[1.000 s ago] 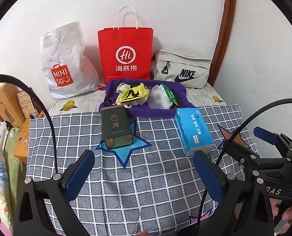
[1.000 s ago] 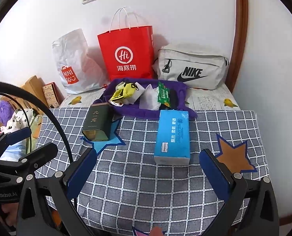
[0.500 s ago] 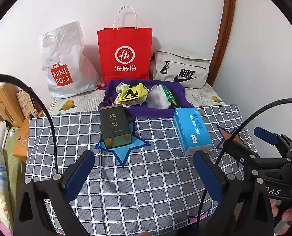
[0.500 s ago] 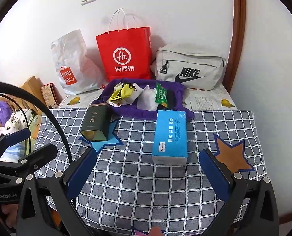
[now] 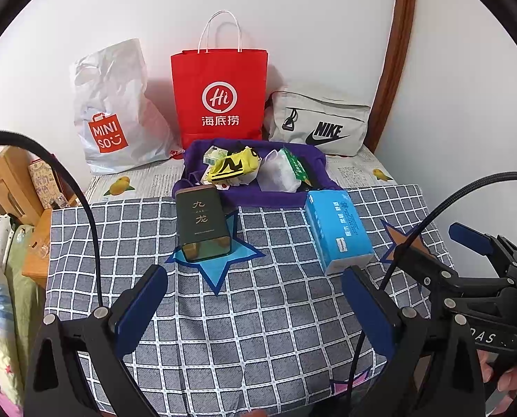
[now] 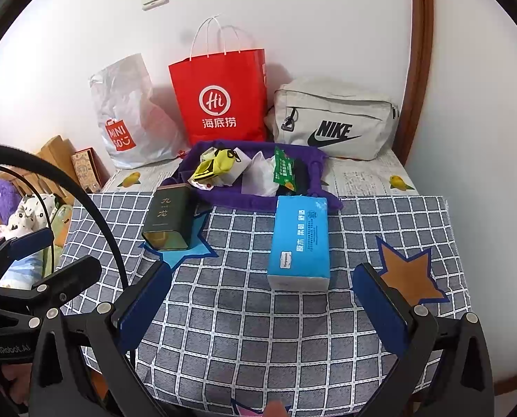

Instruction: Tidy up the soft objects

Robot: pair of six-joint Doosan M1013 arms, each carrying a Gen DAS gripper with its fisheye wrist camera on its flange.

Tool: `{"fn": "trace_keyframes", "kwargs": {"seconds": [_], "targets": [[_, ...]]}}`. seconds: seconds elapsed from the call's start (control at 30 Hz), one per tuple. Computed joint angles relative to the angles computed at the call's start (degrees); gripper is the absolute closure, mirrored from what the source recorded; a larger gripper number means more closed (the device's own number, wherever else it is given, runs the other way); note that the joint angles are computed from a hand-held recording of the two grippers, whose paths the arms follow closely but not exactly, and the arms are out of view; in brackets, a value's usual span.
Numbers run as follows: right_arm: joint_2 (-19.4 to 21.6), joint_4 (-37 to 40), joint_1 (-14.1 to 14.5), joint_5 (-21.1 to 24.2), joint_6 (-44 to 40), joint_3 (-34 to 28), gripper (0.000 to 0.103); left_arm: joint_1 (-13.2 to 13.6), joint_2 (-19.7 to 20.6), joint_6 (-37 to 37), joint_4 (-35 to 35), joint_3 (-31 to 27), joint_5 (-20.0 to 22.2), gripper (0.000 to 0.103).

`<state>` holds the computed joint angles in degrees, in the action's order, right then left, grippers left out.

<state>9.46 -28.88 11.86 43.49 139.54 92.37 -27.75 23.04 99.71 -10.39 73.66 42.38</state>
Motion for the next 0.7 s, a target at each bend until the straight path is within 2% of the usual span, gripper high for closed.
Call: {"fn": "trace_keyframes", "kwargs": {"seconds": [0.7], "targets": [[-0.05, -0.91, 0.28, 0.78, 0.27, -0.36, 0.0, 0.14, -0.06, 0.82, -0.69, -0.06, 0.21, 0.002]]}}
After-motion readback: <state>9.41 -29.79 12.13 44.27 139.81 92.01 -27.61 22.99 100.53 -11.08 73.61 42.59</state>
